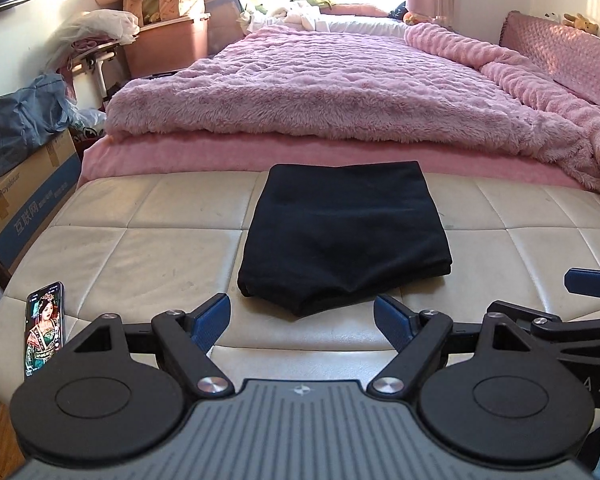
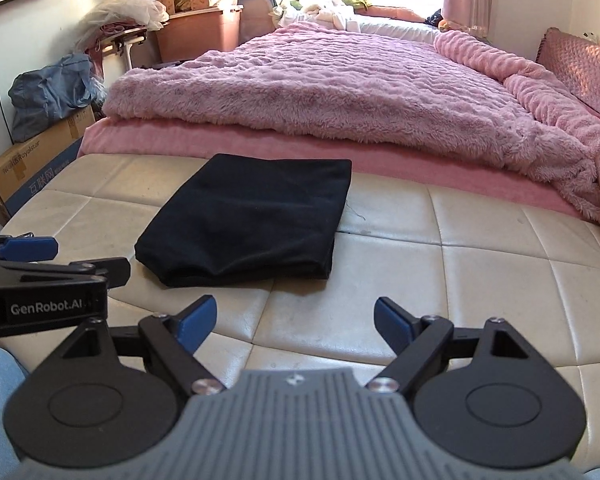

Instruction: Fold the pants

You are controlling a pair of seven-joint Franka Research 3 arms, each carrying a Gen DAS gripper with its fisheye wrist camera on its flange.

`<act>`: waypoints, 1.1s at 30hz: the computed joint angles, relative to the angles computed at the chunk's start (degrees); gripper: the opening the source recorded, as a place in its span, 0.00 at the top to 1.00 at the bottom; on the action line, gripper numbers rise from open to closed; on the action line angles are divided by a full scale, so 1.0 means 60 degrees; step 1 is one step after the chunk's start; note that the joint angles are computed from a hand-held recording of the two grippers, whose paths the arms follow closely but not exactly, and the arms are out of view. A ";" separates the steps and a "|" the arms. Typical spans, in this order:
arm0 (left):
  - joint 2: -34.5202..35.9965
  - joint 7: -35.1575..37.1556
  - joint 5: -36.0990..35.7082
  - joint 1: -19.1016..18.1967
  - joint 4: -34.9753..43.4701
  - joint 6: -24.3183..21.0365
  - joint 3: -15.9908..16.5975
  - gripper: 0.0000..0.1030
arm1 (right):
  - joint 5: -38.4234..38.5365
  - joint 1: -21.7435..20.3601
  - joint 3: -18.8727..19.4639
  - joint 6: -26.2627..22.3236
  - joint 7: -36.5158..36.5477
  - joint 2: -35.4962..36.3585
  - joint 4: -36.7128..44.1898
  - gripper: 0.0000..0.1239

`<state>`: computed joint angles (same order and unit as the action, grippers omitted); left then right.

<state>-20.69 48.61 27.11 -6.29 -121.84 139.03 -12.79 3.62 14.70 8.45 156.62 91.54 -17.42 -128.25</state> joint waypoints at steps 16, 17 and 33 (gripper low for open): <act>-0.0008 -0.0065 0.0100 -0.0006 0.0057 -0.0066 -0.0038 0.08 | 0.0054 -0.0047 -0.0007 0.0272 0.0043 -0.0168 -0.0204 0.34; -0.0020 -0.0079 0.0109 -0.0008 0.0049 -0.0075 -0.0048 0.08 | 0.0075 -0.0043 -0.0012 0.0271 0.0038 -0.0177 -0.0215 0.34; 0.0004 0.0029 0.0029 -0.0057 0.0115 -0.0176 -0.0026 0.08 | 0.0048 -0.0113 0.0019 0.0354 0.0209 -0.0195 -0.0274 0.34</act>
